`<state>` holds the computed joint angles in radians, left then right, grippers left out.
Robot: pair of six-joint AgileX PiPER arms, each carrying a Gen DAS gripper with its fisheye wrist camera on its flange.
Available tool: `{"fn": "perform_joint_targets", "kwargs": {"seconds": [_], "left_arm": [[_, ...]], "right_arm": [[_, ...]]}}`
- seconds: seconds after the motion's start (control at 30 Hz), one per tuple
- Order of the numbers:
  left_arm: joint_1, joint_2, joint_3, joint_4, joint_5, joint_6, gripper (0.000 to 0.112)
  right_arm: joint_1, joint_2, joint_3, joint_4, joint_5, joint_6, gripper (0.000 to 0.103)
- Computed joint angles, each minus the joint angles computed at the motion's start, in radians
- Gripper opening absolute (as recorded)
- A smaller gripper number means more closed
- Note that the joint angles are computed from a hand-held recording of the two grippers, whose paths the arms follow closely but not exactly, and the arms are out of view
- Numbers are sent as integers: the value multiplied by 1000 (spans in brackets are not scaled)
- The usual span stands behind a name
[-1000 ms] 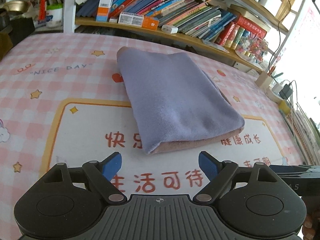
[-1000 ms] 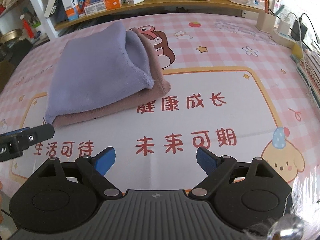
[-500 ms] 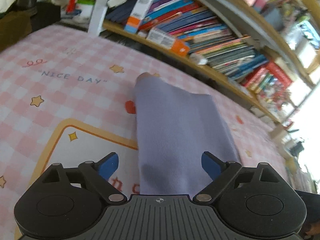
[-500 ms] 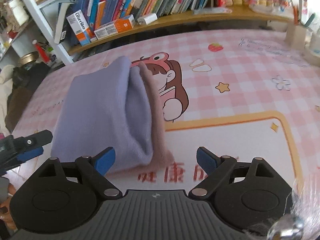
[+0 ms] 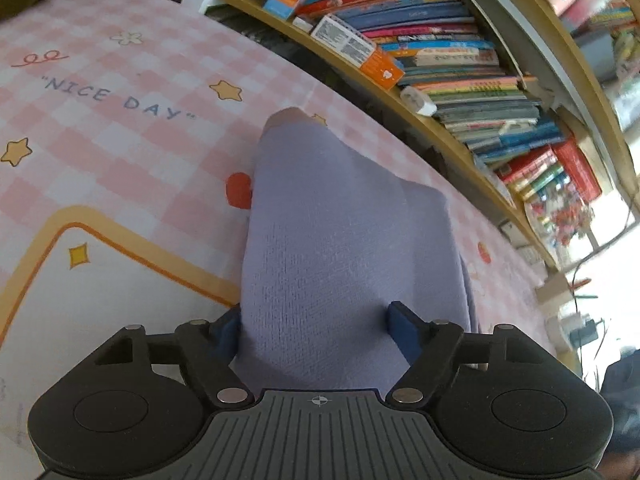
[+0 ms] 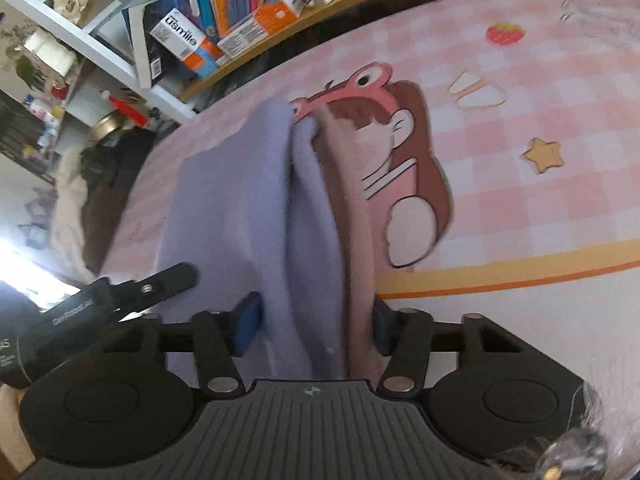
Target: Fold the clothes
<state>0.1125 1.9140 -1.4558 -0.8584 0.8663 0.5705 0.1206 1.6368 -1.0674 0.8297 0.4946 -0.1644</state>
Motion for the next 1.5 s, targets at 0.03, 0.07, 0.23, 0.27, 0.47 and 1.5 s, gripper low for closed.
{"fn": "perform_joint_targets", "kwargs": {"seconds": [0.03, 0.07, 0.23, 0.27, 0.47, 1.5], "left_arm": [[-8, 4, -12, 19, -3, -33, 65], [-17, -2, -19, 37, -8, -52, 62], [-106, -109, 34, 150, -113, -36, 41], [-120, -130, 53, 159, -132, -17, 41], [-84, -97, 37, 148, -57, -9, 46], [-16, -168, 89, -77, 24, 155, 41]], "right_arm": [[5, 3, -9, -17, -6, 3, 46], [13, 3, -19, -49, -14, 18, 42], [84, -30, -51, -292, -87, 118, 25], [102, -49, -48, -346, -99, 137, 23], [85, -88, -29, -347, -34, 121, 23], [83, -206, 103, -154, -113, -18, 30]]}}
